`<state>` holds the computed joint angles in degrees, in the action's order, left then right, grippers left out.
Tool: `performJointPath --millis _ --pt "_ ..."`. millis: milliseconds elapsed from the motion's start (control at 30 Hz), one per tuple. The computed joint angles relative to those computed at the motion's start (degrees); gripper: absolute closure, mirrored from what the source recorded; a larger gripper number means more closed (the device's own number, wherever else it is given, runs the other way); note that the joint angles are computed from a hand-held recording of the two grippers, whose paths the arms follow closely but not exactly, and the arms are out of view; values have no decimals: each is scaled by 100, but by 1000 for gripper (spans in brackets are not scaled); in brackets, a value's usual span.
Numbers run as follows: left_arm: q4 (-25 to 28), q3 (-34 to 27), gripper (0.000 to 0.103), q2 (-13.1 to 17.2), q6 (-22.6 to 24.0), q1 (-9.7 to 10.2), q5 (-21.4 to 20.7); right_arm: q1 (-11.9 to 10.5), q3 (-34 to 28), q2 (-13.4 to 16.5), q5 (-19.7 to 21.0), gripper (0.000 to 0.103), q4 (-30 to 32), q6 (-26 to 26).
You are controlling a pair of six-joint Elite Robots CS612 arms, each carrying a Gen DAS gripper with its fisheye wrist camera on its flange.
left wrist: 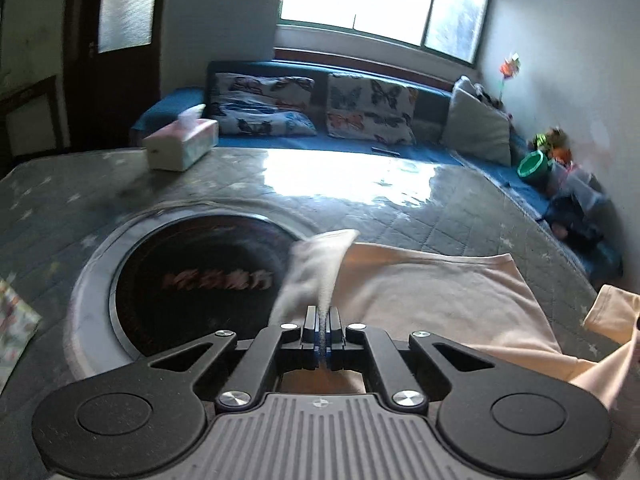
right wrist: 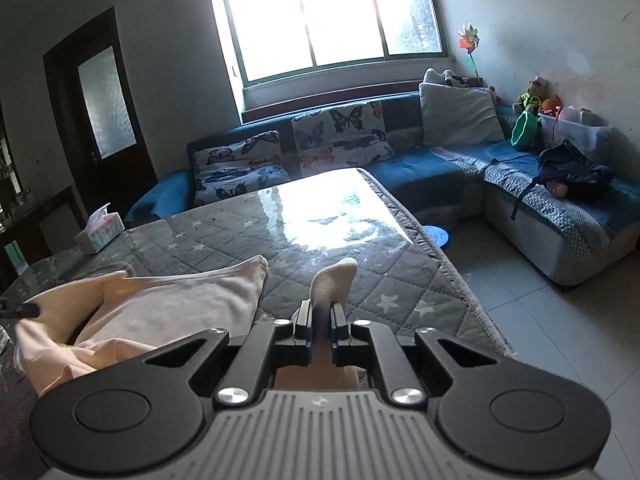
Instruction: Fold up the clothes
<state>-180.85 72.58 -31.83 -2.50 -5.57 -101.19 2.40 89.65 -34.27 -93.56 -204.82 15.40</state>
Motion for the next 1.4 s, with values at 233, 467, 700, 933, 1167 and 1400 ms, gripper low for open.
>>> performJointPath --millis 233,467,700,933,1167,1400 --pt "-32 696 100 -375 -145 174 -209 -8 161 -100 -118 100 -11 -55" --pt "383 1022 97 -516 146 195 61 -22 298 -181 -137 99 202 -75" --pt "-130 1314 79 -653 476 166 100 35 210 -204 363 91 365 -543" --pt "15 1240 67 -619 972 74 -830 51 -366 49 258 78 1015 -546" --pt "583 1065 67 -510 1428 -119 -1583 -10 -1049 346 -284 73 1921 -414" --pt "1081 973 67 -445 1900 -190 -1956 -23 -1446 540 -524 71 2547 -411"
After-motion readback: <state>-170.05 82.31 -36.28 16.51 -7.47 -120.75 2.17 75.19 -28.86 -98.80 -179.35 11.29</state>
